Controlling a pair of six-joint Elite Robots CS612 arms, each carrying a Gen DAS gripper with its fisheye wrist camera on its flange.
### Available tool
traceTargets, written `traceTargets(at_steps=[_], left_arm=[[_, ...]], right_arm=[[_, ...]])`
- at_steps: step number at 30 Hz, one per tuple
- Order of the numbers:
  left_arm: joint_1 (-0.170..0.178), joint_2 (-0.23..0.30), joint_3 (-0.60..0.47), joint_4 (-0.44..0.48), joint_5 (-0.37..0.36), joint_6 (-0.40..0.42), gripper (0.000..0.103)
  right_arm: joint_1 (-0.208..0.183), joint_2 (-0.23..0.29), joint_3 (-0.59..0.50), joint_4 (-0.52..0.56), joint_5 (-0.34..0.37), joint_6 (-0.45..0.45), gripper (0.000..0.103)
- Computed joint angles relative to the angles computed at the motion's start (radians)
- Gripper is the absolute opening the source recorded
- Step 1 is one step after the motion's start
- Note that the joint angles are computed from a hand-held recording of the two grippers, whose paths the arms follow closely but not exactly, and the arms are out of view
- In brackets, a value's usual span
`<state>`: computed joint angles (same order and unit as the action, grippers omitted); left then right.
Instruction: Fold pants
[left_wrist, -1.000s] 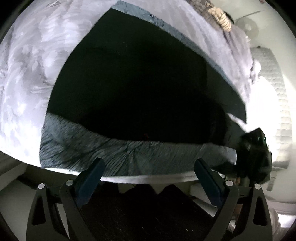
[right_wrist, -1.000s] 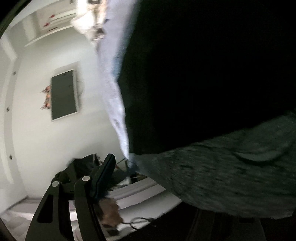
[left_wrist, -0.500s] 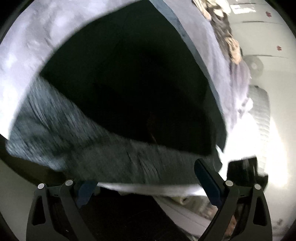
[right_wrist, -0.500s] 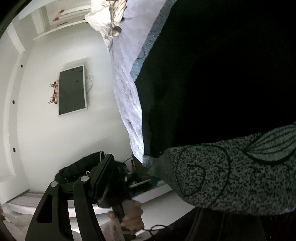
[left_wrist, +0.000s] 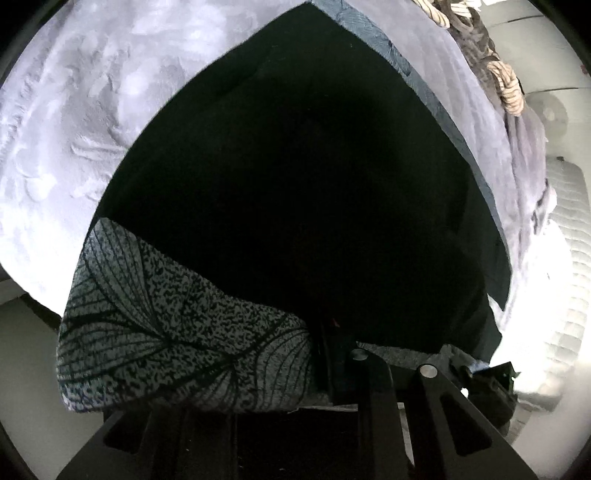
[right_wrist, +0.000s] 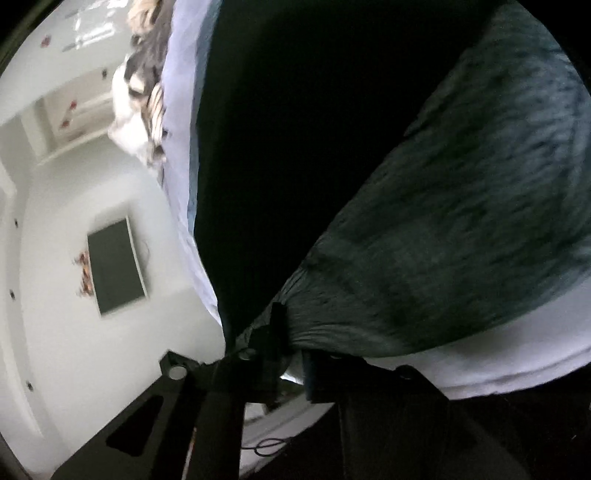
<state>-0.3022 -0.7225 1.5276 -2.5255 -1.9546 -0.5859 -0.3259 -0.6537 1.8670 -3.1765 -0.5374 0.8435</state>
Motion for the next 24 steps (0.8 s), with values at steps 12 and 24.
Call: traceTargets(at_steps=[12, 24], left_arm=[[-0.031, 0.027, -0.097, -0.194, 0.129, -0.176, 0.023], [-0.009, 0.340, -0.613, 0.076, 0.165, -0.017, 0.025]], right_arm=[[0.003, -0.054, -0.316, 0.651, 0.019, -0.711, 0.007], [0.072, 0.169, -0.744, 0.832, -0.245, -0.703, 0.011]])
